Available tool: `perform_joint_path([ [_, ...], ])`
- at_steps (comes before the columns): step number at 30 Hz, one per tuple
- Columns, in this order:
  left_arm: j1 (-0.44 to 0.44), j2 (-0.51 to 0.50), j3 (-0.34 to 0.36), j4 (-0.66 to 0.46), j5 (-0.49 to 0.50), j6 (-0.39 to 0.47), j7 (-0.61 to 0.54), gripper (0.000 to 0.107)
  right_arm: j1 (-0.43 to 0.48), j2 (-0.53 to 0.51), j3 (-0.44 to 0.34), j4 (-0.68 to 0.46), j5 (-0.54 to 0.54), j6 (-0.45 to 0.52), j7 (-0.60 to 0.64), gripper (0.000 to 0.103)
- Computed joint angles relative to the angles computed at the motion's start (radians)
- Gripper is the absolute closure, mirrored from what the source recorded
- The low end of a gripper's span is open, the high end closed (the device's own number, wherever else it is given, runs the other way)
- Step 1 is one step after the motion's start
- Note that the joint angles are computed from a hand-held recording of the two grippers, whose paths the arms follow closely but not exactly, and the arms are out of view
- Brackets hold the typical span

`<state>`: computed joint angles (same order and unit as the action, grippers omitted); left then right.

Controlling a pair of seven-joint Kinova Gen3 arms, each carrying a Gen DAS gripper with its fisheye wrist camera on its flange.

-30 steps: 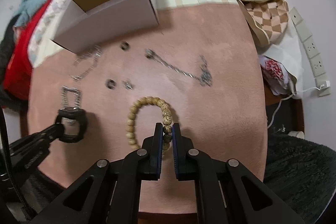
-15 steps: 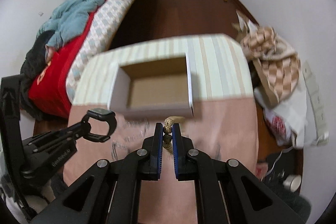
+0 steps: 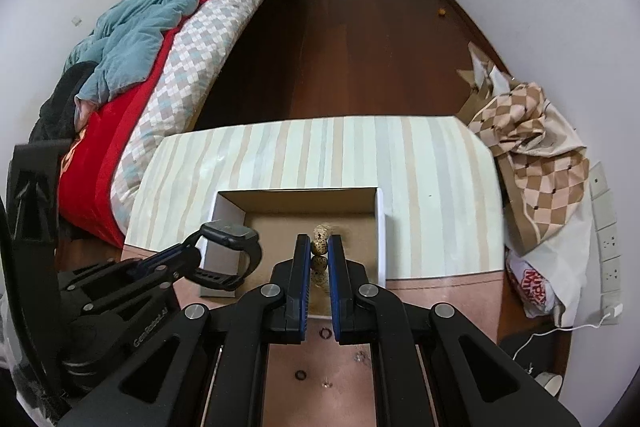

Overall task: Organize jewelry
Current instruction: 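Carry both items into the white box and open both tools, then lift both open tools up out of the box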

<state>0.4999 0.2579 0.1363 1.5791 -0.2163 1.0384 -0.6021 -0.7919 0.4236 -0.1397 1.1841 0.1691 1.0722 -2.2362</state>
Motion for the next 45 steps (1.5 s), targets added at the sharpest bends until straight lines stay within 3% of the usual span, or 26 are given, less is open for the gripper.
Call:
perform_joint_path([
  [5, -0.033, 0.035, -0.004, -0.052, 0.054, 0.029, -0.044, 0.090, 0.063, 0.062, -0.027, -0.046, -0.095, 0.006, 0.096, 0.094],
  [7, -0.030, 0.037, -0.007, -0.067, 0.052, 0.036, -0.048, 0.074, 0.084, 0.091, -0.031, -0.082, -0.139, 0.039, 0.126, 0.093],
  [8, -0.027, 0.034, -0.009, -0.071, 0.049, 0.038, -0.048, 0.050, 0.093, 0.099, -0.033, -0.091, -0.161, 0.049, 0.135, 0.091],
  [9, -0.021, 0.024, -0.012, -0.065, 0.038, 0.026, -0.039, 0.038, 0.098, 0.099, -0.031, -0.090, -0.174, 0.050, 0.140, 0.084],
  [11, -0.006, 0.019, -0.015, -0.077, 0.006, 0.043, -0.025, 0.035, 0.093, 0.089, -0.017, -0.076, -0.173, 0.044, 0.133, 0.073],
  [14, 0.008, 0.013, -0.018, -0.082, -0.030, 0.066, -0.005, 0.012, 0.081, 0.074, -0.001, -0.064, -0.153, 0.053, 0.119, 0.063],
  [15, 0.019, 0.010, -0.021, -0.079, -0.054, 0.075, 0.014, 0.008, 0.068, 0.069, 0.007, -0.060, -0.132, 0.061, 0.109, 0.056],
  [21, 0.086, 0.007, -0.018, -0.043, -0.179, 0.123, 0.148, 0.005, -0.020, 0.059, 0.042, -0.034, 0.020, 0.131, 0.026, 0.011],
  [25, 0.117, 0.008, -0.006, -0.013, -0.230, 0.139, 0.204, 0.005, -0.083, 0.058, 0.057, 0.002, 0.127, 0.155, -0.049, 0.008],
  [33, 0.148, -0.014, 0.016, 0.014, -0.251, 0.163, 0.293, 0.005, -0.127, 0.022, 0.042, 0.050, 0.234, 0.177, -0.128, 0.005],
  [45, 0.283, -0.079, 0.092, -0.022, -0.417, 0.360, 0.474, 0.005, -0.189, -0.131, -0.016, 0.149, 0.378, 0.200, -0.296, 0.005],
])
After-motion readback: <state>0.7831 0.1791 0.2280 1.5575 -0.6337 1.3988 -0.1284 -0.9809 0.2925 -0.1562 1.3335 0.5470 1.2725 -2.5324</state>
